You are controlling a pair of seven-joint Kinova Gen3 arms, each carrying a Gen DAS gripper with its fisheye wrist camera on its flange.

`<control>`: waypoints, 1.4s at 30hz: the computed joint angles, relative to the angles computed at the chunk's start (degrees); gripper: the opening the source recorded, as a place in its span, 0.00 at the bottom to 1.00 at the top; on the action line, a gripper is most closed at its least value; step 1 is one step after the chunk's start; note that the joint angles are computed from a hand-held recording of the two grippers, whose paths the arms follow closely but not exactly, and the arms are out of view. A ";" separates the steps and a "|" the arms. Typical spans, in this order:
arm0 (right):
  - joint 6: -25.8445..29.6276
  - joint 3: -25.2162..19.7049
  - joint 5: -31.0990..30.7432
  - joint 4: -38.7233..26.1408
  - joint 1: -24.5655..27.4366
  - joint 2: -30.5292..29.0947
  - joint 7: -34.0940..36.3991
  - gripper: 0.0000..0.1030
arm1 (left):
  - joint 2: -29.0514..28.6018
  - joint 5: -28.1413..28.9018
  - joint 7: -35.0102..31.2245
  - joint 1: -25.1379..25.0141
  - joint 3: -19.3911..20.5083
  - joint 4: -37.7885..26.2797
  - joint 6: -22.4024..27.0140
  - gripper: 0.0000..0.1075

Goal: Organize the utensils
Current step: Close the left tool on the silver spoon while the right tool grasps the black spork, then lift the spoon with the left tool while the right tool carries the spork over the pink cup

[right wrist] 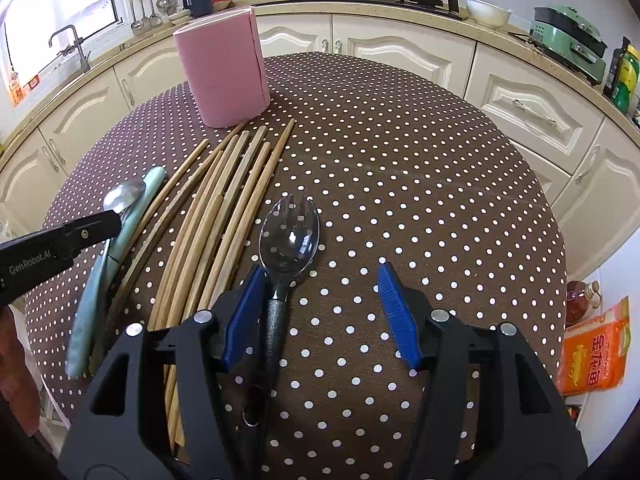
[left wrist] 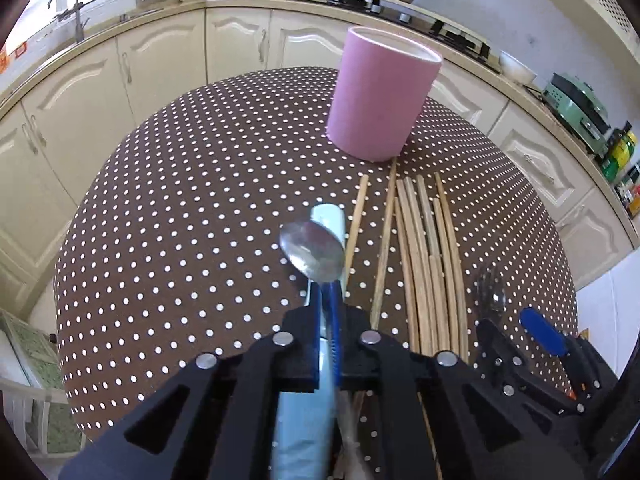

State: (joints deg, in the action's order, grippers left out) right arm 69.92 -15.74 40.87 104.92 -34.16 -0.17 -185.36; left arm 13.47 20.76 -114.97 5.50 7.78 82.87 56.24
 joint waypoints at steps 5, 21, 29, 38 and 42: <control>0.13 -0.10 0.38 0.10 -0.18 0.04 -0.74 0.56 | -0.09 1.43 -0.95 -0.99 -0.04 0.28 0.17 0.03; -4.05 -1.34 0.77 3.41 3.22 -4.00 -7.74 0.11 | -3.98 10.50 -9.28 -4.08 -0.60 4.15 -1.13 0.03; -0.24 -5.39 8.22 3.23 1.83 -5.91 -14.47 0.11 | -6.28 15.44 -14.18 -5.09 -1.45 5.13 -1.90 0.03; -1.66 -6.82 20.30 4.06 2.45 -8.54 -20.35 0.11 | -8.52 21.65 -19.01 -5.54 -2.36 3.45 -2.29 0.03; -7.04 -5.29 23.74 4.39 4.99 -10.10 -21.32 0.11 | -8.79 23.98 -19.75 -5.48 -2.73 2.25 -2.90 0.03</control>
